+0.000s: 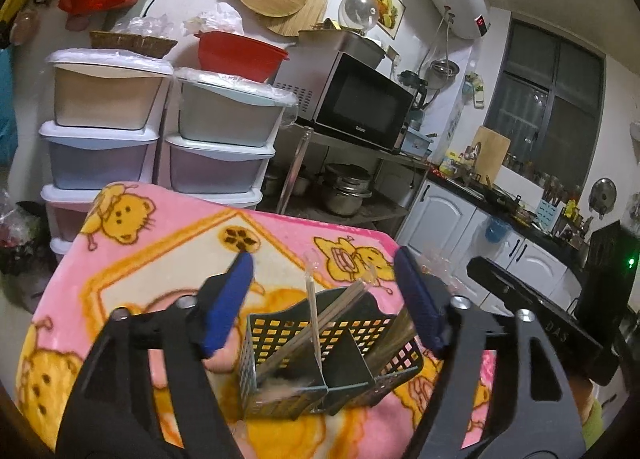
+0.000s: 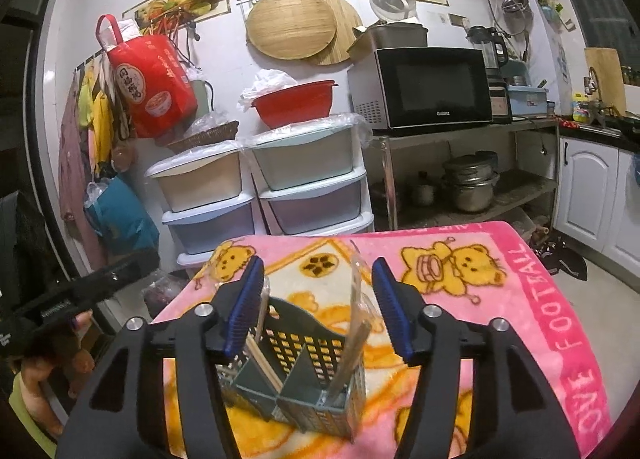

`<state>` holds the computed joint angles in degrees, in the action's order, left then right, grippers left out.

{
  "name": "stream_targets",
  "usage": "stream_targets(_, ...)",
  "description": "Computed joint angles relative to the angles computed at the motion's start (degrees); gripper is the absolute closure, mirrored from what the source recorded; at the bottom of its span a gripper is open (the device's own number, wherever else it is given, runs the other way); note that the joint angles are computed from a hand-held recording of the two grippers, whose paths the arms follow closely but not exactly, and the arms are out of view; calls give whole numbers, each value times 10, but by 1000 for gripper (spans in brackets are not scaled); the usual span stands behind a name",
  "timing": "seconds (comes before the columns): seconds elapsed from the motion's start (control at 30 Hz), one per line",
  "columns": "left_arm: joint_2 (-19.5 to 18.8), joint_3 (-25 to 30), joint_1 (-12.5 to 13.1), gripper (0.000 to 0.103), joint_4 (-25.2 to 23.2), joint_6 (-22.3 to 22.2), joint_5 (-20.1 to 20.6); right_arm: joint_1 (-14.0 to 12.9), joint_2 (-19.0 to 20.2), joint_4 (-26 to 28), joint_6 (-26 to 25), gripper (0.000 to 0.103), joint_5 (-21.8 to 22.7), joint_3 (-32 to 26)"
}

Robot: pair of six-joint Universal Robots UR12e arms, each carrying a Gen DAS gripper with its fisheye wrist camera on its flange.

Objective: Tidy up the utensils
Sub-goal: 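Open both tools to drop the chopsticks into the holder, then withdraw both open tools from the holder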

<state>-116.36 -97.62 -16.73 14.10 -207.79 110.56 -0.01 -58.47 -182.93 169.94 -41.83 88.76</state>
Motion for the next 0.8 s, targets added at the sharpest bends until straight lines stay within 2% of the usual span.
stream_targets(0.07,1,-3,-2,21,5,1,4,-2,-3,-3,-4,43,-4,7)
stream_targets(0.17,4,-8,-5,11,14,4,9,-7,-7,-7,-3,37,-1,16)
stream_targets(0.4,11,-20,-13,11,21,2,18,-18,-20,-31,-7,27,4,42)
stream_targets(0.8,19,-48,-22,11,36,-20,17,-32,-38,-34,-20,25,10,76)
